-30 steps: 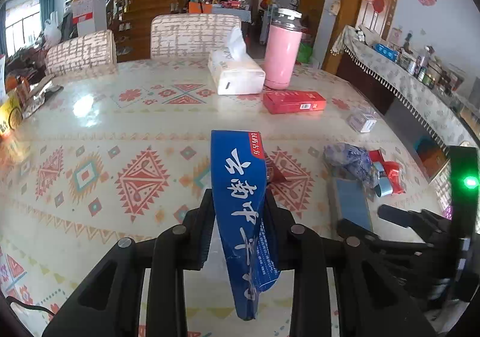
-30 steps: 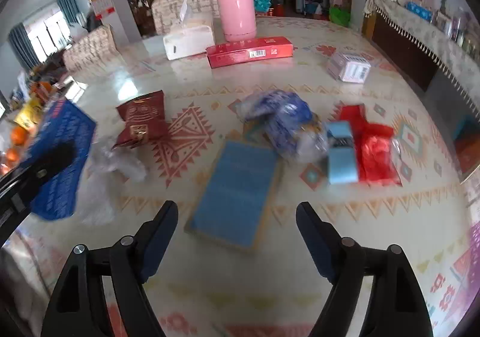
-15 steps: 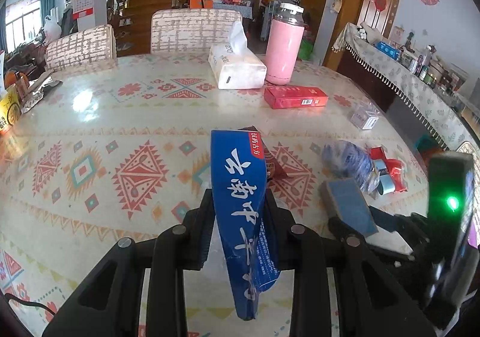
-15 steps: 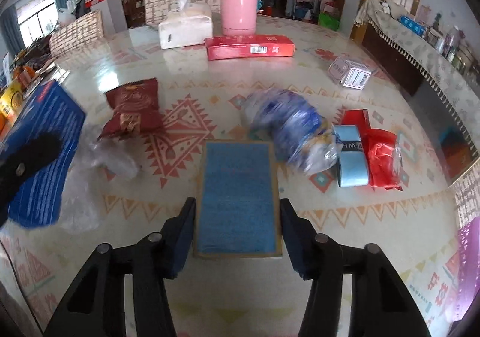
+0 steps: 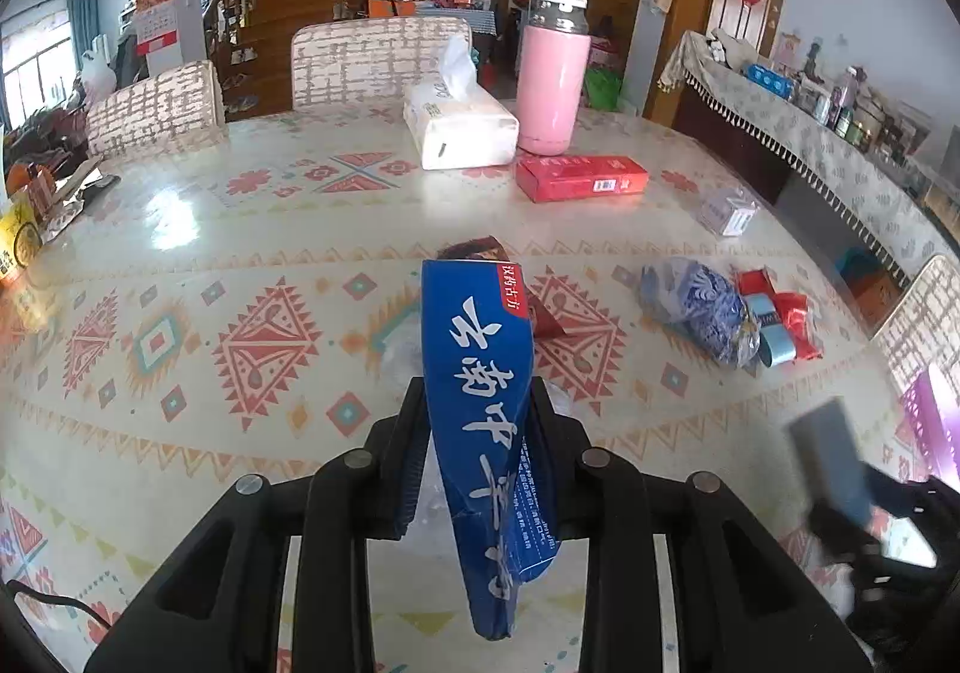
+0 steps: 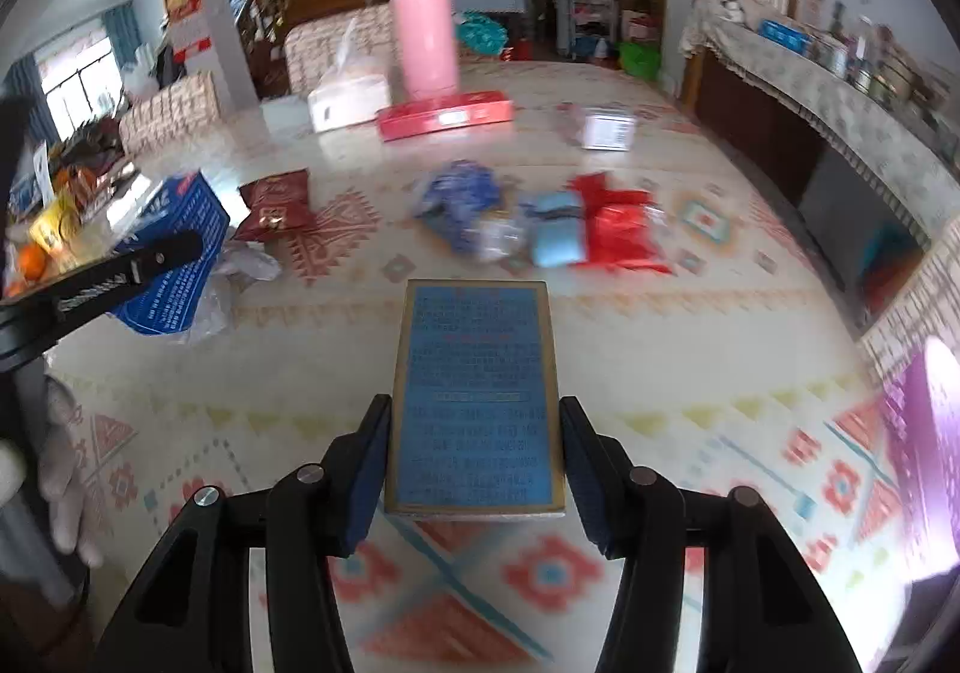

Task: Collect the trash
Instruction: 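Carry the blue box and blue card to the purple basket and release both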

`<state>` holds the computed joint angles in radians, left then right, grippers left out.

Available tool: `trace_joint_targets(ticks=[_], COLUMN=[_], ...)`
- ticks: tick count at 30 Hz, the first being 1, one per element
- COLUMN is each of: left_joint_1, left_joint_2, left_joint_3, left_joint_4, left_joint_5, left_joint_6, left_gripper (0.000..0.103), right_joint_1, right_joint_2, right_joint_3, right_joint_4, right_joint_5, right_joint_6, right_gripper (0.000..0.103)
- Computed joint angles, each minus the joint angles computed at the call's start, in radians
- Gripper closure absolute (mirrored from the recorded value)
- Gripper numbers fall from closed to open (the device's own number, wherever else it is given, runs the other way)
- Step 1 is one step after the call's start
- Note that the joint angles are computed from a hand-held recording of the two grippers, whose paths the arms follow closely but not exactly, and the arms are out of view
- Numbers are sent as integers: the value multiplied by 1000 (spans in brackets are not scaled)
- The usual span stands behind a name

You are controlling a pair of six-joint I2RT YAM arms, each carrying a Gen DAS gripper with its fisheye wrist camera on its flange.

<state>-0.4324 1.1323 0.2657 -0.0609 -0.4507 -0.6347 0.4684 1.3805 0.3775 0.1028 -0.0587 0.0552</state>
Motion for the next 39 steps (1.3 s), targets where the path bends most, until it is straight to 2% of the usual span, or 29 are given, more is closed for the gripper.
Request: trace_joint_targets(ticks=[5, 9, 14, 18, 22, 27, 34, 39], left_joint_1=[-88, -189, -337, -460, -550, -598, -604, -622], left_joint_2=[13, 39, 102, 171, 287, 468, 779, 1016], left_joint_3=[5, 24, 104, 203, 361, 592, 980, 1331], left_joint_4=[3, -6, -89, -164, -203, -187, -187, -280], left_joint_5=[-78, -134, -202, -242, -253, -217, -53, 18], left_joint_6=[-26, -62, -144, -198, -183, -89, 19, 87], left_gripper=[74, 74, 74, 74, 74, 74, 74, 74], right_joint_1=[-242, -551, -887, -1090, -1227, -1345, -1447, -1453], right_joint_2=[-208, -304, -285, -170, -8, 163, 334, 435], right_joint_3=[-99, -127, -75, 2, 101, 239, 437, 550], right_joint_4=[-103, -209, -319, -359, -378, -398, -438, -434], right_joint_5=[-141, -306, -483, -590, -654, -687, -716, -705], right_joint_6=[-107, -270, -481, -615, -707, -771, -798, -767], right_gripper=[44, 44, 44, 44, 44, 44, 44, 44])
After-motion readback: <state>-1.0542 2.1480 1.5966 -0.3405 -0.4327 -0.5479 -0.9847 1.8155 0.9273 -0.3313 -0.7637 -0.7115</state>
